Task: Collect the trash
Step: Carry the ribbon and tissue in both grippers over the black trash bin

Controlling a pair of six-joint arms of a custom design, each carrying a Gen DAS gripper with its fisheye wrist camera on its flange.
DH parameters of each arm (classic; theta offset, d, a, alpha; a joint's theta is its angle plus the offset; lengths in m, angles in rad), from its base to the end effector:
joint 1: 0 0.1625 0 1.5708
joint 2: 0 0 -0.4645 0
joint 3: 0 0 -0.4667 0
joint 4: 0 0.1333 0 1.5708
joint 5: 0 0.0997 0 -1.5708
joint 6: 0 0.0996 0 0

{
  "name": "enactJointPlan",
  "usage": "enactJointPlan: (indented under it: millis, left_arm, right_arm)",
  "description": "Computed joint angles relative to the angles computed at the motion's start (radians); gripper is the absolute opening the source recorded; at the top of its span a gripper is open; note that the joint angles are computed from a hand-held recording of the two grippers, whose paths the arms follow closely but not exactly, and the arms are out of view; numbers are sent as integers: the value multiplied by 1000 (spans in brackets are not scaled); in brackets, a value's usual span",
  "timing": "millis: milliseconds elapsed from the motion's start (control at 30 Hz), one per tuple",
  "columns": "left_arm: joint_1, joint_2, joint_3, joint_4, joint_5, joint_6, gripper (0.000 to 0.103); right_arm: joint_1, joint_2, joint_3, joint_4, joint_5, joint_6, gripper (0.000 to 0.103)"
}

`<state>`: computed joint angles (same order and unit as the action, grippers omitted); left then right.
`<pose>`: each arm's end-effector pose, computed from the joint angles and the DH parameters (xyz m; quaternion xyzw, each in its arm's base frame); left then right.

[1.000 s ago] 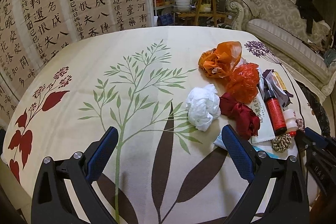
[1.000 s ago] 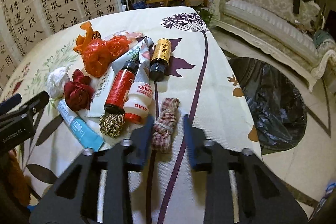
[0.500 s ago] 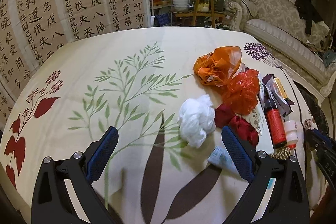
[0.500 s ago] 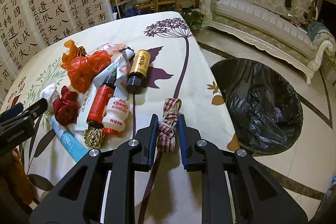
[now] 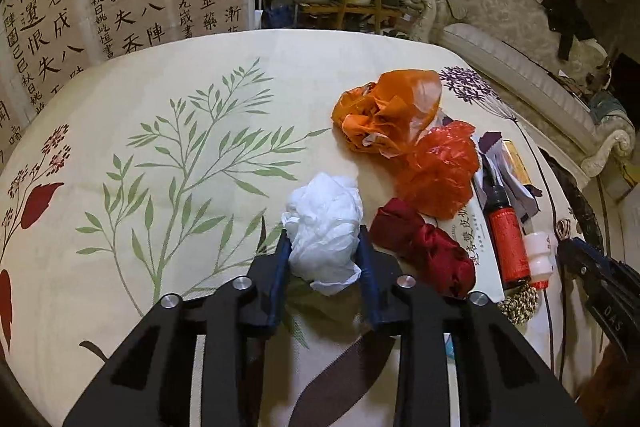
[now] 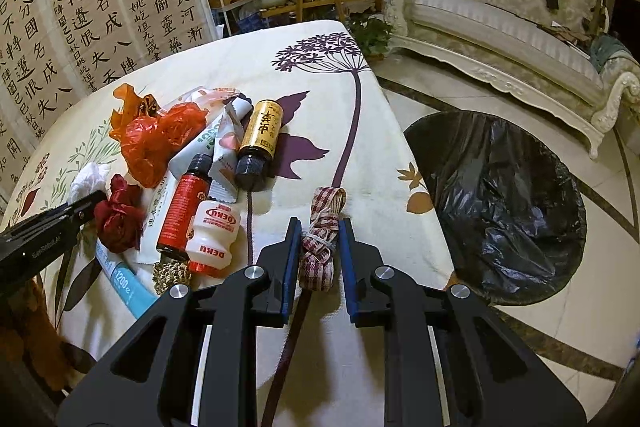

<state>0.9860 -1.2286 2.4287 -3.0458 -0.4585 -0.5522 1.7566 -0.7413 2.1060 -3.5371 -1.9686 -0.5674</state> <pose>-0.0533 -0.4838 0.1497 -0.0586 0.8424 -0.3796 0.3780 0.1988 -0.5449 0.0001 0.2899 -0.8922 0.2494 0.2404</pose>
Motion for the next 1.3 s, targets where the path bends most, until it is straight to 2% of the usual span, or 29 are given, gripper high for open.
enactJointPlan:
  millis: [300,500,600,800,1033,1300]
  left_arm:
    - [-87,-13,31,5,91,-27,29]
    - [-146,49,10,-140,94,98,29]
    - [-152,127,-37,-249,67,213,29]
    - [-147,263,-139,-376,-6,376,29]
    - [-133,383,-260,-408,-71,483,29]
    - [-104,457,-361,-314,-110,500,29]
  right_arm:
    - [-13,-27,21,-50,19,-6,19]
    - [-33,-57,36,-119,17,-26,19]
    - [-50,-71,34,-147,7,-31,19]
    - [-90,-91,16,-189,-7,-47,19]
    - [-126,-90,-25,-205,-9,-64,19]
    - [-162,-80,-73,-161,5,-64,19]
